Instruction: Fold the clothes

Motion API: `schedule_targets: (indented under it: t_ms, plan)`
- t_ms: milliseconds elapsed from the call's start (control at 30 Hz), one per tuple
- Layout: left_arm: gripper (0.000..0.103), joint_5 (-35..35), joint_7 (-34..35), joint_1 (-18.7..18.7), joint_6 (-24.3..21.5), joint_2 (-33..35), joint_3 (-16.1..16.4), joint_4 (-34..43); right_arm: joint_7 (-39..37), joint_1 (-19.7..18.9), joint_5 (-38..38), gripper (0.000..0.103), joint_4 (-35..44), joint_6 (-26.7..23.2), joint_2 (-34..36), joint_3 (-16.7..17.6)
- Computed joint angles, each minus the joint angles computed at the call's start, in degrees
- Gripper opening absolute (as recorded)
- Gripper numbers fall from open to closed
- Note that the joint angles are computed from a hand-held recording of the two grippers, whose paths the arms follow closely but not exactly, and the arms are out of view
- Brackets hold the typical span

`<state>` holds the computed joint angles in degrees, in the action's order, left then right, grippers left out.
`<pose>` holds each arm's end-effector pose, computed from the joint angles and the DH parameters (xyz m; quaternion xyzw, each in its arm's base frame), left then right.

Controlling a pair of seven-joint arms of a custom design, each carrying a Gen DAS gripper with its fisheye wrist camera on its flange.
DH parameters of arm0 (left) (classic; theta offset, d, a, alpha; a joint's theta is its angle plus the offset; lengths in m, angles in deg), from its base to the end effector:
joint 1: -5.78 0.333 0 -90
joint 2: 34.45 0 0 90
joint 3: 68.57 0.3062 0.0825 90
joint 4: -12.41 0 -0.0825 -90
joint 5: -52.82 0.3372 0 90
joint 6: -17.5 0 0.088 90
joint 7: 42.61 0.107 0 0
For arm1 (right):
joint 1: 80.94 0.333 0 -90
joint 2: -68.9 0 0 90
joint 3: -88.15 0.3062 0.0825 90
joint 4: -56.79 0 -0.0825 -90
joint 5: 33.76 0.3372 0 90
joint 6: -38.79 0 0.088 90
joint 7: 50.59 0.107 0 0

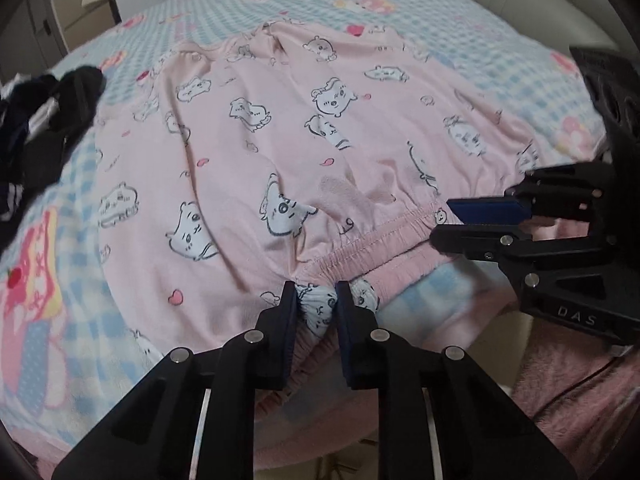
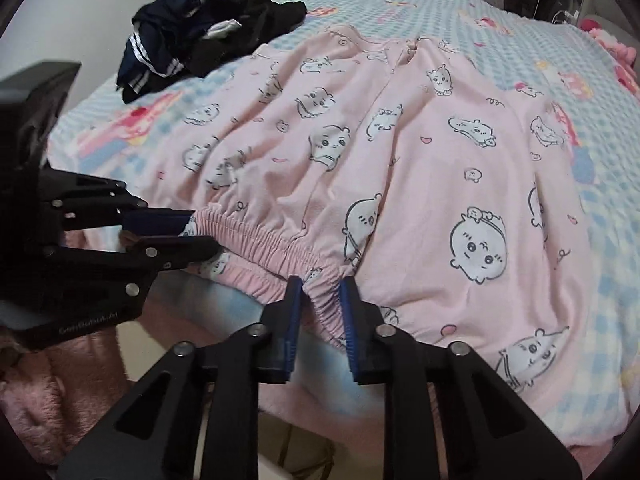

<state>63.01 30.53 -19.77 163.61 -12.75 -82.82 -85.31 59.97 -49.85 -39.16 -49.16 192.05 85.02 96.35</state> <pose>0.5109 -0.4012 0.4436 -0.5018 0.8314 -0.2207 0.0905 0.4864 0.3911 0.4508 -0.7977 0.5389 -0.0833 0.2576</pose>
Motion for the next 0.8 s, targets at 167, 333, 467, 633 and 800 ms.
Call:
schedule_targets:
  t_ms: [167,333,467,633,800]
  plan:
    - [0.017,-6.3,5.7,3.2,2.1,-2.3,-2.5,-2.7,-3.6,-1.7,5.8,0.014,-0.6,0.1,-1.3,2.0]
    - [0.019,-11.0,11.0,4.4,3.2,-5.1,-3.8,-5.5,-5.6,-2.3,9.5,0.014,-2.5,-0.5,-3.5,2.4]
    - [0.032,-12.9,10.6,3.7,-4.0,-1.6,-3.5,-0.8,-3.3,-2.1,10.7,0.016,-1.9,-3.5,-1.7,1.9]
    - [0.039,-28.3,17.8,9.2,3.7,-6.2,-7.1,-6.9,-5.3,-2.7,13.2,0.026,-3.9,0.9,-4.3,2.6]
    - [0.039,-26.5,9.9,7.8,6.2,-7.1,-2.1,-8.1,-0.2,-1.0,6.9,0.037,-0.2,2.7,-2.7,0.0]
